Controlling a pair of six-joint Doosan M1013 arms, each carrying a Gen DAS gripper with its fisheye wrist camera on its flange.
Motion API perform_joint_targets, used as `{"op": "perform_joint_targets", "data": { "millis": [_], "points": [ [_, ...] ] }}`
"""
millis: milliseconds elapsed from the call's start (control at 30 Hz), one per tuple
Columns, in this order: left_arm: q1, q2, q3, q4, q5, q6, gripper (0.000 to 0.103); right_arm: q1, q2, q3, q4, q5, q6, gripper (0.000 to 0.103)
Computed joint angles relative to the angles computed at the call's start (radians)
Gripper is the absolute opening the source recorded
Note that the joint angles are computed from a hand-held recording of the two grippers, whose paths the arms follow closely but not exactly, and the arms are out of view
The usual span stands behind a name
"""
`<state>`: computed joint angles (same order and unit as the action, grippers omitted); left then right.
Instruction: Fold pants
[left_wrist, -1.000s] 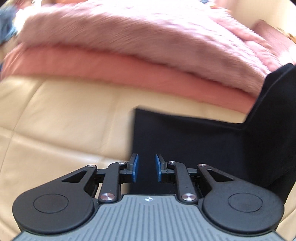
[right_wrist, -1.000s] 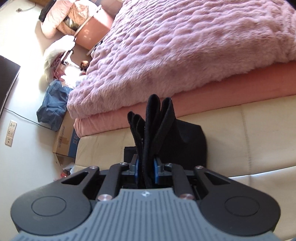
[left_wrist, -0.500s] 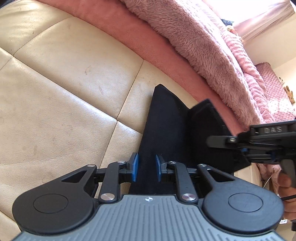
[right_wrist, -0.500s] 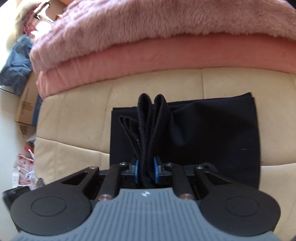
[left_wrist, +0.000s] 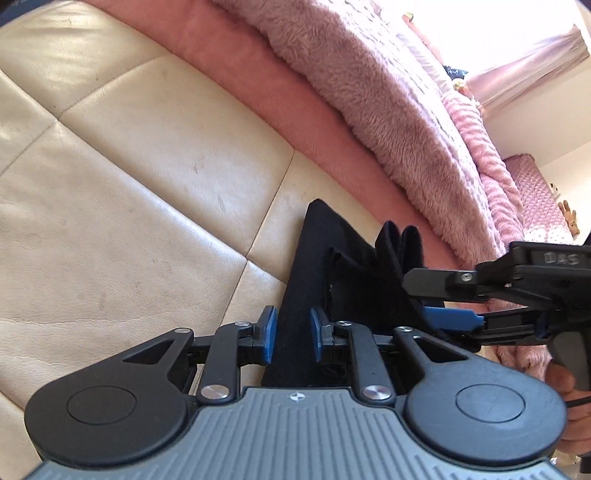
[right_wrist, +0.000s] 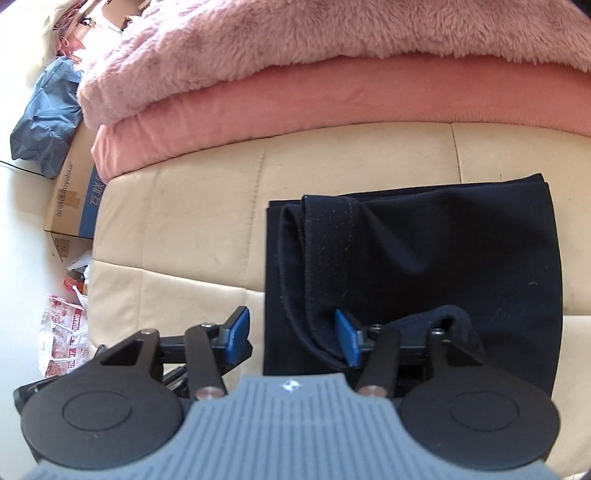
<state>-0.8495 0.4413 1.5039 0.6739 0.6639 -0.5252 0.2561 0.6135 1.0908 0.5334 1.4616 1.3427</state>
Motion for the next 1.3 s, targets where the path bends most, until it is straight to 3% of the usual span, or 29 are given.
{"op": "perform_joint_targets", "data": {
  "millis": [167, 300, 433, 533, 633, 667, 833, 933, 1100, 1200, 1300],
  "points": [
    [-0.008, -0.001, -0.011, 0.013, 0.021, -0.013, 0.021, -0.006, -0.029, 0.003, 0.090, 0.026, -0.066, 0.049],
    [-0.017, -0.010, -0.006, 0.052, 0.003, -0.045, 0.021, -0.023, -0.063, 0.029, 0.073, -0.041, -0.157, 0.048],
    [-0.024, -0.012, 0.002, 0.095, -0.022, -0.109, 0.021, -0.055, -0.084, 0.079, -0.002, -0.138, -0.197, 0.031],
    [-0.026, -0.005, -0.005, 0.079, -0.029, -0.102, 0.021, -0.071, -0.086, 0.129, -0.040, -0.158, -0.208, 0.018],
    [-0.027, 0.004, -0.013, 0.069, -0.048, -0.097, 0.033, -0.082, -0.107, 0.213, -0.011, -0.185, -0.255, 0.013],
    [-0.028, 0.009, -0.019, 0.067, -0.039, -0.095, 0.039, -0.082, -0.117, 0.244, 0.004, -0.199, -0.284, 0.013],
    [-0.019, 0.037, -0.053, 0.013, -0.023, 0.000, 0.044, -0.074, -0.170, 0.372, 0.035, -0.316, -0.410, 0.011],
    [-0.009, 0.067, -0.097, -0.050, 0.018, 0.137, 0.044, -0.089, -0.170, 0.374, 0.092, -0.332, -0.435, 0.009],
    [0.007, 0.094, -0.115, -0.031, 0.012, 0.176, 0.044, -0.110, -0.161, 0.359, 0.111, -0.436, -0.441, 0.009],
    [0.014, 0.101, -0.114, 0.014, -0.007, 0.169, 0.044, -0.122, -0.132, 0.338, 0.087, -0.429, -0.407, 0.009],
    [0.020, 0.106, -0.107, 0.061, -0.030, 0.142, 0.044, -0.139, -0.114, 0.343, 0.144, -0.407, -0.434, 0.009]
  ]
}}
